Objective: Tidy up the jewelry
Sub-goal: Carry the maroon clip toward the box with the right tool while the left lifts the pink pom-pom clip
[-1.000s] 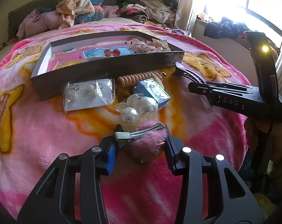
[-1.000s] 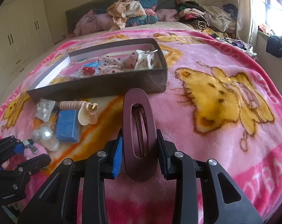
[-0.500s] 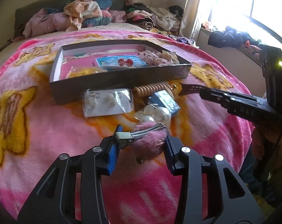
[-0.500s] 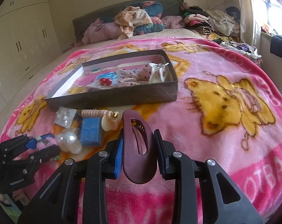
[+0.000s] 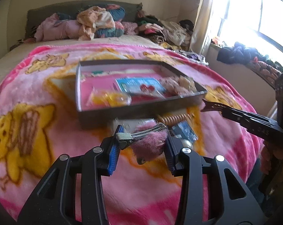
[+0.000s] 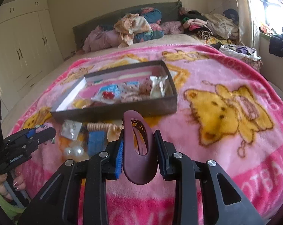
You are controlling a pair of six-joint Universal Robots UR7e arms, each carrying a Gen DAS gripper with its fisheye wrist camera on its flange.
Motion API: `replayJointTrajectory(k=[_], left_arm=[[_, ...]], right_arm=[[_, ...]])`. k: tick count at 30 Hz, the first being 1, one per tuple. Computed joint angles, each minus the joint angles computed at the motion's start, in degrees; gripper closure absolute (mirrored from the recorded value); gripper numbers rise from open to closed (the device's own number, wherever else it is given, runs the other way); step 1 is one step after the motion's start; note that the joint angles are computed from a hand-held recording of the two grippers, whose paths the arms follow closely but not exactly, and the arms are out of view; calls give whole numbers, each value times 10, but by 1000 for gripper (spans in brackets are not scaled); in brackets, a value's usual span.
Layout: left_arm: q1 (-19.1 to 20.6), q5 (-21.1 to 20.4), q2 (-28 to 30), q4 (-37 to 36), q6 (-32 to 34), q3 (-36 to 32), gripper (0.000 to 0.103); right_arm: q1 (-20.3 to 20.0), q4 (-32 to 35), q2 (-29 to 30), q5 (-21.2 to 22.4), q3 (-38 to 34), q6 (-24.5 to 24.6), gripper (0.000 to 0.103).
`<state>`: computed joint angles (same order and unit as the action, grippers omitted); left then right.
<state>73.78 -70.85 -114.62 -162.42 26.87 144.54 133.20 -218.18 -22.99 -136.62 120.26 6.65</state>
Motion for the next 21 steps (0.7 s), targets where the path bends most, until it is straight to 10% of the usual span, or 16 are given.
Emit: replayJointTrajectory(k=[21], left_arm=[[11, -4, 102, -100, 0, -64, 70]], right_arm=[[-11, 28, 4, 28, -69, -54, 74]])
